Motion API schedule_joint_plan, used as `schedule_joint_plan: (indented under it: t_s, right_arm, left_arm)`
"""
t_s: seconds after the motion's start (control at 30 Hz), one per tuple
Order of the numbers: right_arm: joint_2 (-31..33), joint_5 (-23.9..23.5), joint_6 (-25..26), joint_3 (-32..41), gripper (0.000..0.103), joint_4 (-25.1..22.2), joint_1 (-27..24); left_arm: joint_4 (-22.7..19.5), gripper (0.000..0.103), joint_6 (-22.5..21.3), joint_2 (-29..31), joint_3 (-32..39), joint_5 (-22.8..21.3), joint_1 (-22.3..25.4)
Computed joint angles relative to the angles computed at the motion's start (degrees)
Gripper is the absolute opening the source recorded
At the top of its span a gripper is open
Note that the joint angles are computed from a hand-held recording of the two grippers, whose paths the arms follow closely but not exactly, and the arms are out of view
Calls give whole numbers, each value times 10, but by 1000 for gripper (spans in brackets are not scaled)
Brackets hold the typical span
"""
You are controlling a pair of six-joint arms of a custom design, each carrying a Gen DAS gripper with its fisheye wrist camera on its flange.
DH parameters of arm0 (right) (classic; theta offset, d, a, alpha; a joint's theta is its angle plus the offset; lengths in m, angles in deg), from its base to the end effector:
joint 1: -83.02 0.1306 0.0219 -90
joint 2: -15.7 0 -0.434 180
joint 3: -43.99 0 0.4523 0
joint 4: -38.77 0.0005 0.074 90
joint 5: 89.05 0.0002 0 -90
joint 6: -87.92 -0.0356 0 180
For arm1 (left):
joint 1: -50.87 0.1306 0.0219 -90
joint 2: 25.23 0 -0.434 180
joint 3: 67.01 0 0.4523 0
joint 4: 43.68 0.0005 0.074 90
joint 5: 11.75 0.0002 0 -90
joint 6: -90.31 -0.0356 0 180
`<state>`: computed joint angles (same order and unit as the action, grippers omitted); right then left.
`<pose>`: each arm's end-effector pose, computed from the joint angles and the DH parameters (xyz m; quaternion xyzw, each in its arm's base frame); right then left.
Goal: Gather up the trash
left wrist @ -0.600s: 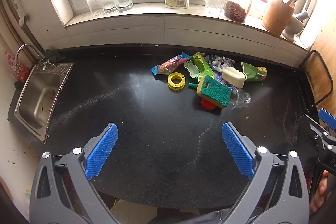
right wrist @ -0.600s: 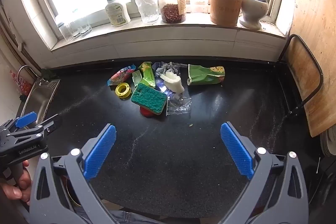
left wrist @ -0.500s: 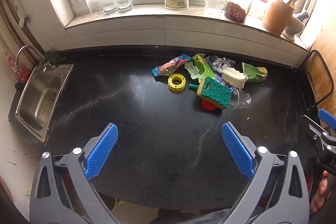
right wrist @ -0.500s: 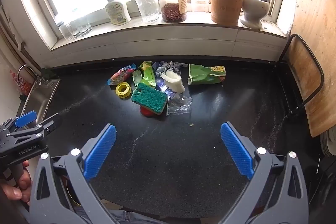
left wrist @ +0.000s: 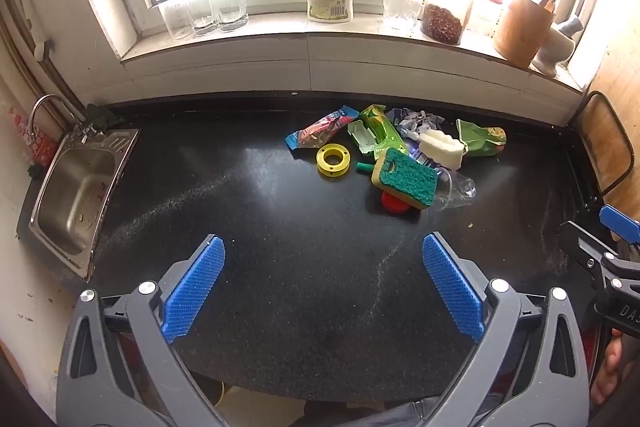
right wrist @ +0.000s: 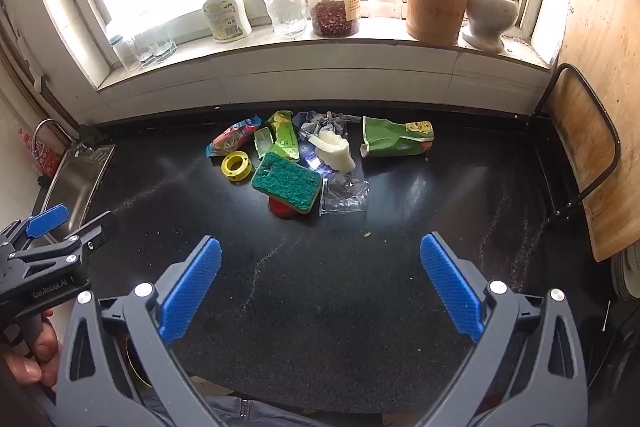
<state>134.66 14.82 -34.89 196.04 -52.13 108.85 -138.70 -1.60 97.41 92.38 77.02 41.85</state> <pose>0.6058 0.2832 0.6653 0.0915 0.9500 0.0336 0.2968 0.6675 -0.1057 0.6734 0.0887 0.9578 -0.0066 0.2735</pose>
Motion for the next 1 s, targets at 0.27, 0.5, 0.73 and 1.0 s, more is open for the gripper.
schedule_joint_plan:
  t_s: [0.27,0.5,0.73,1.0]
  right_arm:
    - [3,0,0,5,97,-5,1]
    - [3,1,1,7,97,-7,2]
    - [4,6,1,10,97,-8,5]
    - [3,6,2,10,97,-7,5]
  left_arm:
    - [8,96,0,-13,-23,7,3]
    - [14,96,0,-20,-36,7,2]
    - [13,96,1,-22,-39,8,2]
    - [11,96,3,-21,-36,6,0]
